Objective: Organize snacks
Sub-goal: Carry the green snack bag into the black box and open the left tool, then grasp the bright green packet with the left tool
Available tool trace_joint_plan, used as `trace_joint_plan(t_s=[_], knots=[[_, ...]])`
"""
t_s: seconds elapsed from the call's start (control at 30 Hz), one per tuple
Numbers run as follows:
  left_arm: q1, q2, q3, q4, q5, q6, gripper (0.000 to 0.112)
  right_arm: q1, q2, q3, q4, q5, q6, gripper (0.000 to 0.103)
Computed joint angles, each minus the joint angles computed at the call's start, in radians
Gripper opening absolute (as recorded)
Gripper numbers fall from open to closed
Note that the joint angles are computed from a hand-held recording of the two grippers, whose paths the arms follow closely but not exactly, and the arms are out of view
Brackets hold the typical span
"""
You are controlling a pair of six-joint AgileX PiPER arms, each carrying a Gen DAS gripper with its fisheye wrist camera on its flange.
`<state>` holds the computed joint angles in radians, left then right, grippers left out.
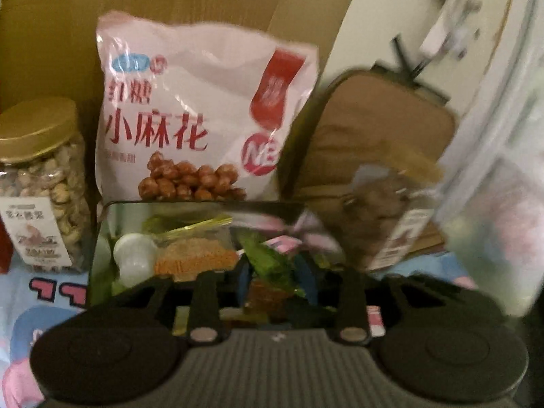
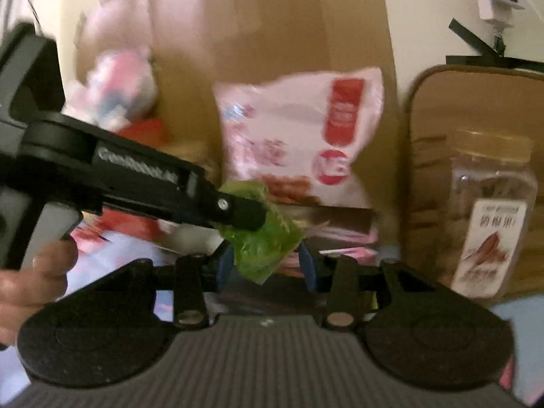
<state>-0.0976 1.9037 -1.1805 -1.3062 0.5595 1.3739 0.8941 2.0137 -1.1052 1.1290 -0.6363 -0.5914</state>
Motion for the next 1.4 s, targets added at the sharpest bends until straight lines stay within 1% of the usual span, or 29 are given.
trace_joint_plan(t_s=[0.03,0.07,0.13,0.23,0.33,0.43,0.53,0.6,0.63,0.7,0.77,0.83,0.87,0.97,1.03,1.07,1.13,1.2,1.3,1.37,1.4], knots=[[-0.011,0.015,-0.01,0.006,-0.019,-0.004,0.042,-0.004,0.011,-0.006,0.019,-0.004,-0.023,0.047],[-0.021,0.022,-0.011,0.0,-0.044,-0.001,0.044,-0.004,0.022,-0.011,0.043,-0.018,-0.053,0.051],[-0.026,0.02,-0.001,-0.009,-0.069,0.015,0.052,0.021,0.026,0.014,0.055,-0.093,-0.045,0.054],[-0.01,-0.002,0.021,-0.008,-0.061,0.017,0.052,0.054,-0.008,0.102,0.012,-0.171,0.068,0.054],[0.032,-0.068,0.084,-0.043,-0.006,0.061,0.052,0.089,-0.056,0.193,-0.014,-0.228,0.189,0.054],[0.105,-0.173,0.202,-0.102,0.084,0.178,0.052,0.142,-0.1,0.288,-0.021,-0.278,0.324,0.054],[0.178,-0.266,0.321,-0.07,0.171,0.235,0.052,0.239,-0.14,0.409,-0.004,-0.328,0.502,0.054],[0.216,-0.293,0.387,-0.033,0.225,0.254,0.052,0.3,-0.147,0.453,0.014,-0.324,0.587,0.054],[0.223,-0.294,0.409,-0.015,0.243,0.251,0.052,0.332,-0.14,0.457,0.042,-0.321,0.599,0.054],[0.228,-0.28,0.436,0.015,0.267,0.23,0.052,0.398,-0.119,0.452,0.108,-0.318,0.607,0.057],[0.209,-0.248,0.438,0.059,0.278,0.178,0.052,0.45,-0.094,0.44,0.147,-0.318,0.616,0.057],[0.177,-0.223,0.437,0.077,0.256,0.15,0.052,0.486,-0.078,0.428,0.163,-0.314,0.609,0.058],[0.154,-0.214,0.435,0.089,0.239,0.129,0.052,0.487,-0.075,0.419,0.166,-0.303,0.588,0.061],[0.1,-0.185,0.422,0.131,0.208,0.056,0.052,0.492,-0.062,0.367,0.241,-0.276,0.443,0.062],[0.079,-0.168,0.428,0.126,0.201,0.055,0.052,0.484,-0.047,0.325,0.291,-0.259,0.317,0.064],[0.063,-0.16,0.424,0.128,0.195,0.042,0.052,0.473,-0.04,0.316,0.292,-0.248,0.283,0.064],[0.023,-0.15,0.423,0.127,0.154,0.023,0.048,0.463,-0.03,0.298,0.293,-0.228,0.23,0.065],[0.004,-0.156,0.44,0.092,0.118,0.051,0.044,0.451,-0.024,0.284,0.288,-0.212,0.198,0.064],[-0.007,-0.169,0.445,0.088,0.095,0.061,0.042,0.454,-0.016,0.273,0.315,-0.227,0.175,0.059],[0.006,-0.193,0.457,0.079,0.11,0.079,0.042,0.463,-0.015,0.284,0.313,-0.247,0.21,0.049],[0.014,-0.21,0.464,0.072,0.121,0.092,0.042,0.47,-0.017,0.295,0.299,-0.264,0.242,0.048]])
